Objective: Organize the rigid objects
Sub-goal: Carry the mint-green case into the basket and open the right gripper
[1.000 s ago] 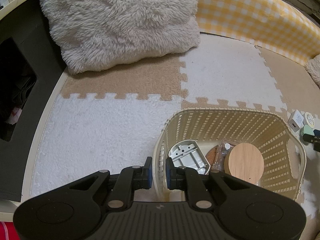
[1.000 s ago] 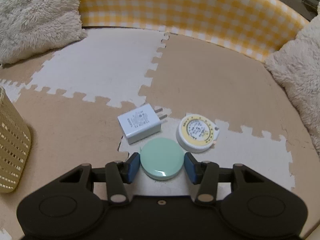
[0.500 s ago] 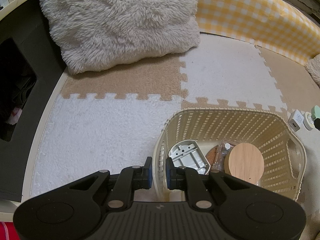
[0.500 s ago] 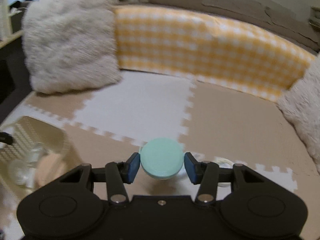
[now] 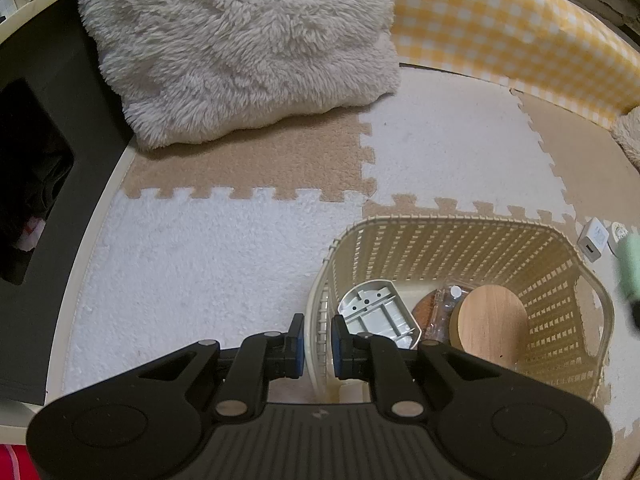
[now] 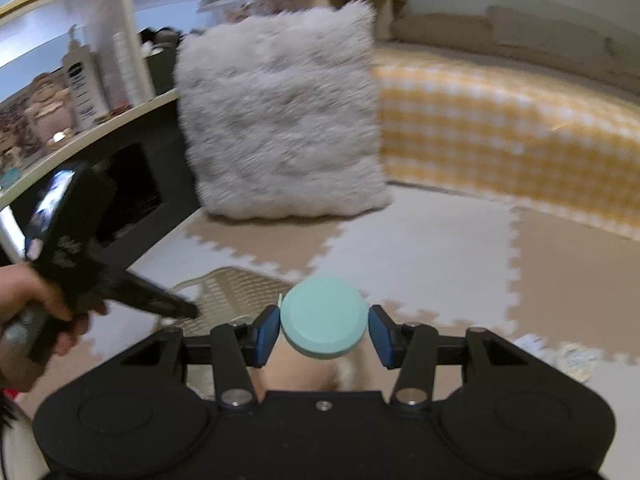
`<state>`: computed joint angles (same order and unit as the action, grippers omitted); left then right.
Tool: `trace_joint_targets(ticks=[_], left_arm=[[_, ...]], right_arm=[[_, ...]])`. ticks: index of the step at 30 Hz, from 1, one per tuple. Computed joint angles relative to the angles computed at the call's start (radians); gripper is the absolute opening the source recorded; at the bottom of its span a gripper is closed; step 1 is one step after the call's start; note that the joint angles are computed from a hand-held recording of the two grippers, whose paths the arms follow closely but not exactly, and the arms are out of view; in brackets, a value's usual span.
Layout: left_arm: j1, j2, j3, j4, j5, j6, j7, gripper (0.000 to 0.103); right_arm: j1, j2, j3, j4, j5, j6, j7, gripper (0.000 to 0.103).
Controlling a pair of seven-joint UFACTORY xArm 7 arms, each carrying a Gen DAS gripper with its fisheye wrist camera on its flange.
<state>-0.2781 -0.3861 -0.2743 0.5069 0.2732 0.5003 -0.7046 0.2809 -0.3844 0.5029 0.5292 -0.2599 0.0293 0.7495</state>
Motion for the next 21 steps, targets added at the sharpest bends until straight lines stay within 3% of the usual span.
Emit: trace_joint_targets(ticks=[7, 13, 21], left_arm=[[-0.002, 0.0, 0.002, -0.001, -0.003, -0.004, 0.001, 0.014], [-0.002, 0.001, 0.002, -0.001, -0.003, -0.005, 0.002, 0.014], [-0.002, 0.001, 0.002, -0.001, -0.004, -0.006, 0.002, 0.014]], right_arm=[[0.066, 0.158, 0.013, 0.094, -0.011, 0.038, 0.045, 0.05], [0.098, 0.275, -0.009, 0.161, -0.102, 0.056, 0.148, 0.05], [0.199, 0.35, -0.099, 0.205, -0.11, 0.093, 0.174, 0.05]])
